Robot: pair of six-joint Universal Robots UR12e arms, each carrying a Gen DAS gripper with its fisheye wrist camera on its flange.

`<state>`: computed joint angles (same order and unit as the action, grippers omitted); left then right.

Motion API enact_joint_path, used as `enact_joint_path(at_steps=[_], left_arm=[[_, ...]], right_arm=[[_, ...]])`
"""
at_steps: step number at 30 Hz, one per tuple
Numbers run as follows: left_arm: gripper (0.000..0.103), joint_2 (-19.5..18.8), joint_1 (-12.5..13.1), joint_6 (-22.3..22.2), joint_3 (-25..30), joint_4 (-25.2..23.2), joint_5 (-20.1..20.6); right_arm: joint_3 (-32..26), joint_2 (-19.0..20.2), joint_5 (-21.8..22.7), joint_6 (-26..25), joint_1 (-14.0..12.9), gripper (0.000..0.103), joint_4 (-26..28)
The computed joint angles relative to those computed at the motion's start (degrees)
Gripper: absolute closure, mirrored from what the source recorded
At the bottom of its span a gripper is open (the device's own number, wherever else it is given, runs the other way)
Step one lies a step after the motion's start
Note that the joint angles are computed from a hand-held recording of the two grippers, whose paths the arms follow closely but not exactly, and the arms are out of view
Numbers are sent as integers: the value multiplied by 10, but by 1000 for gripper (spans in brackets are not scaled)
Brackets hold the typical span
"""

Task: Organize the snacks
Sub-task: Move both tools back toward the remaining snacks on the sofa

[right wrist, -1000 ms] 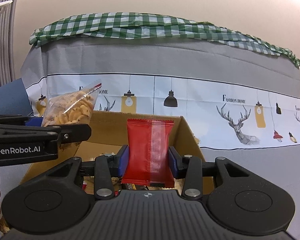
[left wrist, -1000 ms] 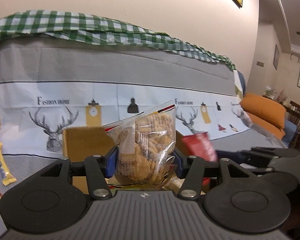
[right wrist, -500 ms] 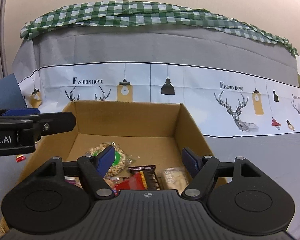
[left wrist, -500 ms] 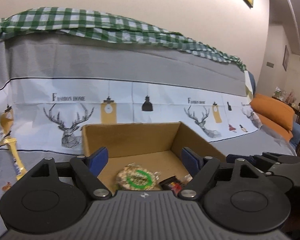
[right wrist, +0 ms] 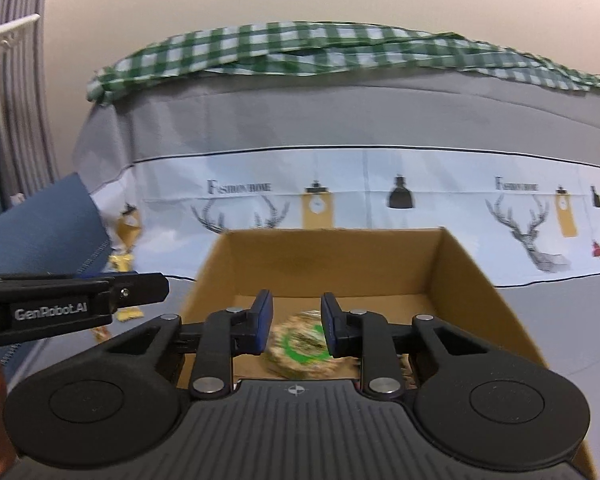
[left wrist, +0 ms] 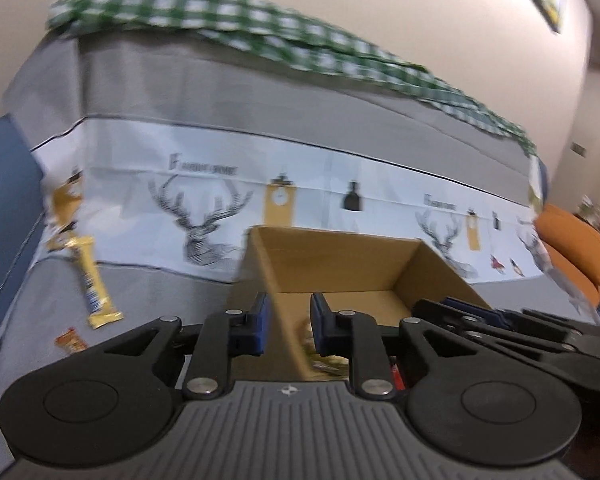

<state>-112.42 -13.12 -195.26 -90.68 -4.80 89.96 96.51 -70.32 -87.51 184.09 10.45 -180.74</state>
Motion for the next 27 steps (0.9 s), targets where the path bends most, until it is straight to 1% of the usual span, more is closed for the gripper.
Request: enact_joint_path(at_steps=[2, 4, 7, 9, 10, 11, 12, 14, 17, 19, 22, 24, 27], left_arm=[[79, 3, 7, -25, 2, -28, 15], [79, 4, 15, -69, 7, -76, 35], [79, 5, 37, -160, 15, -160, 31], [75, 2, 48, -195, 22, -203, 34], [69, 0, 51, -204, 27, -218, 41], [62, -3, 54, -212, 31, -230, 48], [58, -7, 56, -218, 37, -241, 56], [39, -17, 58, -225, 50, -259, 69], [27, -33, 58, -236, 71, -291, 99], [25, -44, 57, -245, 87, -315, 113], [25, -58, 56, -248, 107, -342, 121], [25, -65, 53, -245, 120, -365, 135], [25, -74, 46, -230, 136, -384, 165]], right_arm=[[-5, 3, 11, 8, 2, 75, 0], [-8, 5, 22, 21, 2, 75, 6], [-17, 9, 44, 46, 2, 75, 31], [-22, 12, 60, 56, 3, 75, 37], [-24, 13, 69, 58, 3, 75, 37], [-26, 14, 77, 57, 4, 74, 37], [-28, 15, 82, 56, 5, 74, 36], [-31, 17, 92, 55, 6, 73, 39], [-35, 20, 106, 61, 7, 72, 46], [-38, 21, 110, 64, 7, 72, 51], [-42, 24, 114, 64, 9, 71, 55], [-44, 26, 112, 61, 10, 70, 58], [-47, 28, 106, 59, 12, 70, 63]])
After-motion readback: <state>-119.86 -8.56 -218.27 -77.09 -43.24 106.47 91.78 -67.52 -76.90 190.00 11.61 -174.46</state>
